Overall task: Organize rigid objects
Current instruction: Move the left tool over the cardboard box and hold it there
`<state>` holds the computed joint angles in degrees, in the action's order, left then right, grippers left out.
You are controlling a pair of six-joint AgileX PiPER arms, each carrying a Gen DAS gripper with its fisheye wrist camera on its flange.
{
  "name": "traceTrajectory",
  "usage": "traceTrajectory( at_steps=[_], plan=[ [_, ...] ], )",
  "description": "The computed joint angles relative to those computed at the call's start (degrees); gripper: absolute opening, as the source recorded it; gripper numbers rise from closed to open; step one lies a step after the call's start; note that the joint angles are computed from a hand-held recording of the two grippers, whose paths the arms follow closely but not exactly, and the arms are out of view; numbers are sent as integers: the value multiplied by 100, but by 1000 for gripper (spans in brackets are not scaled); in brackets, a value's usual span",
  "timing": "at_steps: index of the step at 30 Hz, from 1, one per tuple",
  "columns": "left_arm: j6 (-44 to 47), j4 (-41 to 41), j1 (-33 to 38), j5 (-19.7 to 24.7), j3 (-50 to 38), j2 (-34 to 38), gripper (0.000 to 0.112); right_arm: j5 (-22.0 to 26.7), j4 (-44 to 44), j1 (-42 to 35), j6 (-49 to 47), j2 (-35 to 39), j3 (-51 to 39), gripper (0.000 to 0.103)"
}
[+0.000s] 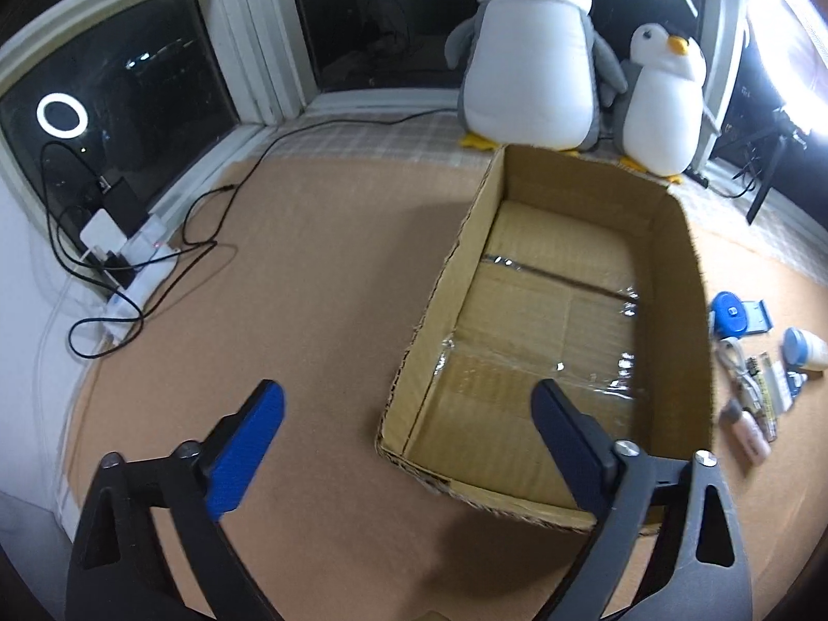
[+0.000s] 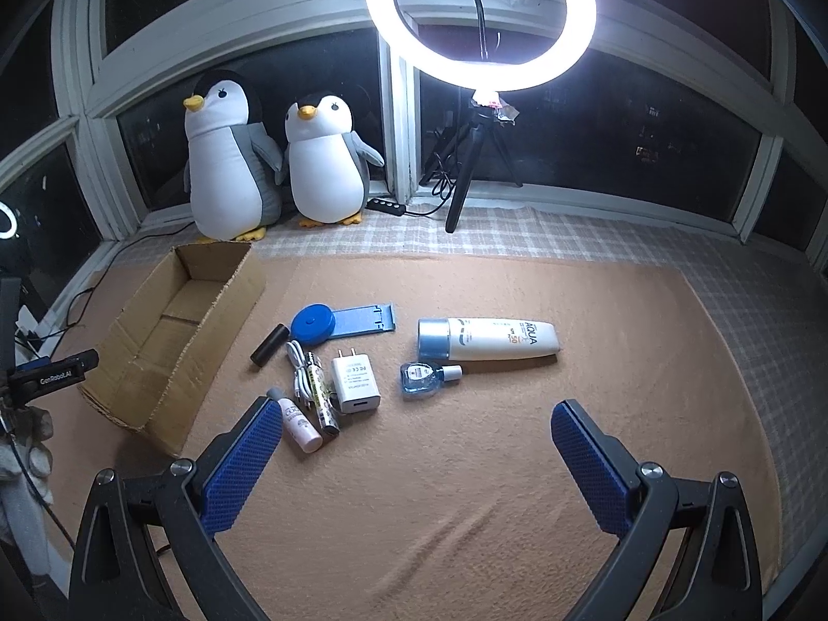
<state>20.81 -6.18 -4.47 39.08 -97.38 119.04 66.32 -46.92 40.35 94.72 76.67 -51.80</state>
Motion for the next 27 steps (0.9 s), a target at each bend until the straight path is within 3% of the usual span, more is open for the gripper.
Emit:
traceTrajectory(
  at_steps=[7, 18, 21, 27],
  plan=[
    [-250, 274, -71, 146, -383, 422, 85, -243, 63, -228, -38, 20, 149, 103],
    [-236, 329, -140, 440, -697, 843, 58, -693, 126, -671, -158, 68, 388, 102],
    [-217, 254, -124, 658, -871, 987, 45, -819, 134, -793, -228, 114, 415, 102],
    [-157, 169, -115, 714, -936, 1027, 41, -1052, 85, -1009, -349, 152, 483, 102]
  ],
)
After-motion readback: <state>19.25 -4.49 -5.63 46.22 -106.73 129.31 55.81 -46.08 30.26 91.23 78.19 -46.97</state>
